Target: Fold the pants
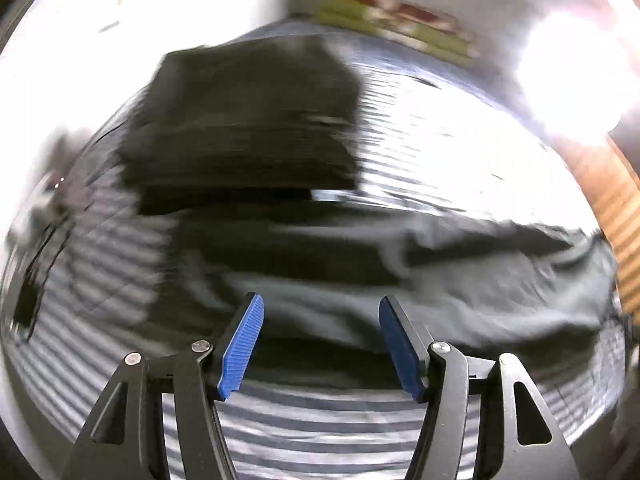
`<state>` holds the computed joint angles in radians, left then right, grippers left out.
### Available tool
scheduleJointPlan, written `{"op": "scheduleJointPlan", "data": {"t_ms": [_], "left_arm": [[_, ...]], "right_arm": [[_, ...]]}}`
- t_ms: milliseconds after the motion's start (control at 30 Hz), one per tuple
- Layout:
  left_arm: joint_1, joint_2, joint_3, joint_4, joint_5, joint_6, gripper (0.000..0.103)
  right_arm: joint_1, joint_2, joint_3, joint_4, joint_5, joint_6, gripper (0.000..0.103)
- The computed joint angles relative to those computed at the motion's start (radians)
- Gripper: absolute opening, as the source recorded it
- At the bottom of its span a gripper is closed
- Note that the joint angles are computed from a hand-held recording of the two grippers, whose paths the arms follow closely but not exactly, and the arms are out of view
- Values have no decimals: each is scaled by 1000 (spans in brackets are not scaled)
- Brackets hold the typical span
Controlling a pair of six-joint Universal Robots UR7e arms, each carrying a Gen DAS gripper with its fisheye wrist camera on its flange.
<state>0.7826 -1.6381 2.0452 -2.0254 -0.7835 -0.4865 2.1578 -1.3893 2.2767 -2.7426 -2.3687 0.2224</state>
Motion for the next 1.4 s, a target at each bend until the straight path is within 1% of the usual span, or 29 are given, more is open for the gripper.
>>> {"op": "scheduleJointPlan", "data": {"t_ms": [33,67,133,167,233,300,333,367,400,467,500,533,567,633,667,733,767,800,833,900,933,967,1033,1100,1167,1267,1300,1367,1400], "left_arm": [[-22,19,5,-17,-19,12,64],[-42,49,13,-47,-61,37,64],[-72,94,25,-77,-129,66,64],[-96,119,33,-89,-158,77,64],[-140,163,58,-118,-219,110,66],[-193,215,85,-140,-294,156,69],[-216,238,97,-154,-318,186,69],[-252,273,114,-186,-334,228,71],[-274,300,120,-205,-345,252,76],[-306,379,118,-254,-380,293,79],[-309,411,111,-271,-392,301,79],[-314,458,97,-293,-396,309,79],[-315,488,91,-310,-379,322,79],[-341,563,80,-358,-293,357,80],[-350,602,71,-383,-249,378,80],[-353,666,42,-406,-192,411,80],[-346,694,23,-416,-181,437,80],[-337,704,12,-437,-192,459,79],[-323,714,-8,-431,-205,472,73],[-291,725,-58,-388,-237,448,21],[-279,727,-79,-365,-241,429,11],[-260,725,-104,-337,-252,411,6],[-224,713,-135,-312,-314,377,4],[-198,688,-150,-293,-376,351,4],[-194,670,-152,-284,-400,361,4],[-202,668,-155,-258,-400,372,4],[-205,667,-155,-250,-399,375,4],[-213,663,-148,-244,-396,372,4],[-213,662,-147,-245,-403,370,4]], "right_arm": [[-14,-33,-1,5,-53,9,36],[-34,-59,2,0,-80,25,36],[-91,-130,15,-1,-116,79,38],[-125,-171,24,1,-116,102,43],[-222,-274,55,4,-56,137,49],[-312,-347,75,22,6,162,49],[-360,-378,88,13,41,166,49],[-393,-394,99,-5,75,167,49],[-431,-409,111,-30,118,160,49],[-498,-414,120,-74,199,148,49],[-527,-407,118,-89,237,144,49],[-554,-400,114,-100,278,148,50],[-576,-391,112,-120,319,154,50],[-630,-380,112,-172,419,164,50],[-647,-375,113,-196,451,169,51],[-676,-353,105,-242,497,186,56],[-687,-340,95,-250,510,196,57],[-700,-329,85,-249,527,206,57],[-718,-323,80,-256,554,220,57],[-755,-321,83,-291,618,233,57],[-769,-325,84,-295,644,234,57],[-772,-331,84,-289,660,233,57],[-781,-356,93,-272,701,188,57],[-766,-389,102,-248,686,121,57],[-763,-412,109,-242,670,85,58],[-773,-399,88,-211,660,125,58],[-768,-380,75,-213,640,142,58],[-774,-341,58,-246,643,168,60],[-766,-319,47,-254,624,179,60]]}}
